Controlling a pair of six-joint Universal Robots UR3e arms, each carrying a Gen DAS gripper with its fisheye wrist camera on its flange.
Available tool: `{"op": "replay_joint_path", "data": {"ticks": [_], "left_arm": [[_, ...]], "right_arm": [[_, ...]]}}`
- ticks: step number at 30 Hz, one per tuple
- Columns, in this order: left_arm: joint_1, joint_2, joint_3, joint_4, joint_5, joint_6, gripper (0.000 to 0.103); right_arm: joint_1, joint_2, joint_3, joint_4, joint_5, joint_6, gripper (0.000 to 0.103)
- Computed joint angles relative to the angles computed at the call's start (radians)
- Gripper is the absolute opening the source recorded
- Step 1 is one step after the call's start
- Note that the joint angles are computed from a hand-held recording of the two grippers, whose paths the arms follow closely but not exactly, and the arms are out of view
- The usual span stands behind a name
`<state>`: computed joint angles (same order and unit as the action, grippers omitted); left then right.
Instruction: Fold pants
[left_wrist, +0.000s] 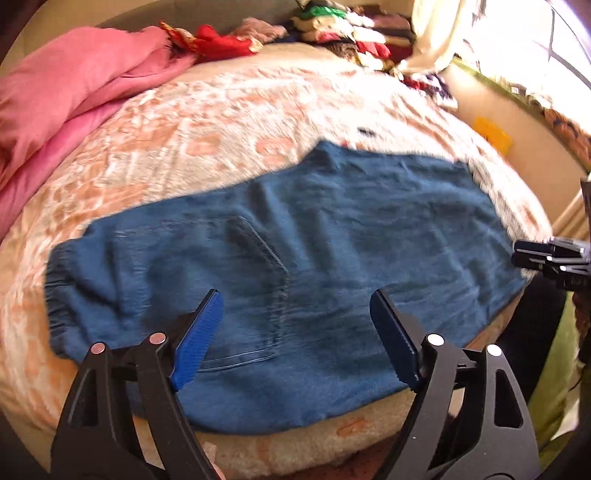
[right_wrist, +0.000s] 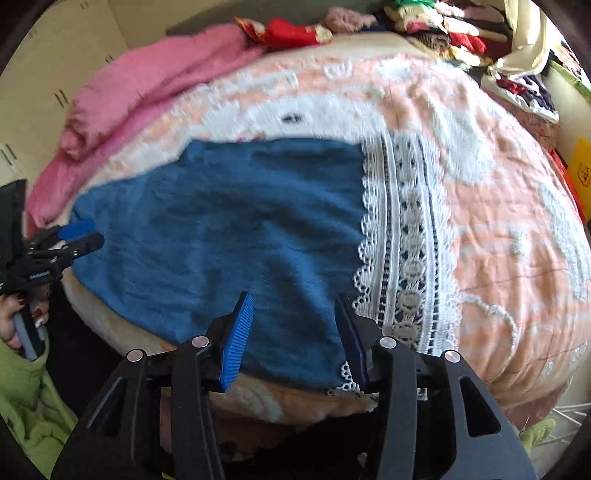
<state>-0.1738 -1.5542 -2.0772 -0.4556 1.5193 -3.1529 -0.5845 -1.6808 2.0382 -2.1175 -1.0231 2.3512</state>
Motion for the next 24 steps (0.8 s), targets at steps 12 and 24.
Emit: {"op": "replay_joint_path", "data": {"ticks": [12, 24], "left_arm": [[0.003, -0.098, 0.139, 0.005, -0.031, 0.027, 0.076], [0.024, -0.469, 0.665, -0.171, -0.154, -0.023, 0.076]], "right_arm": [[-0.089, 0.085, -0.143, -0.063, 0.127, 0.079, 0.047], [0.04, 0.677, -0.808, 0.071, 0.058, 0.251, 0.047]]}}
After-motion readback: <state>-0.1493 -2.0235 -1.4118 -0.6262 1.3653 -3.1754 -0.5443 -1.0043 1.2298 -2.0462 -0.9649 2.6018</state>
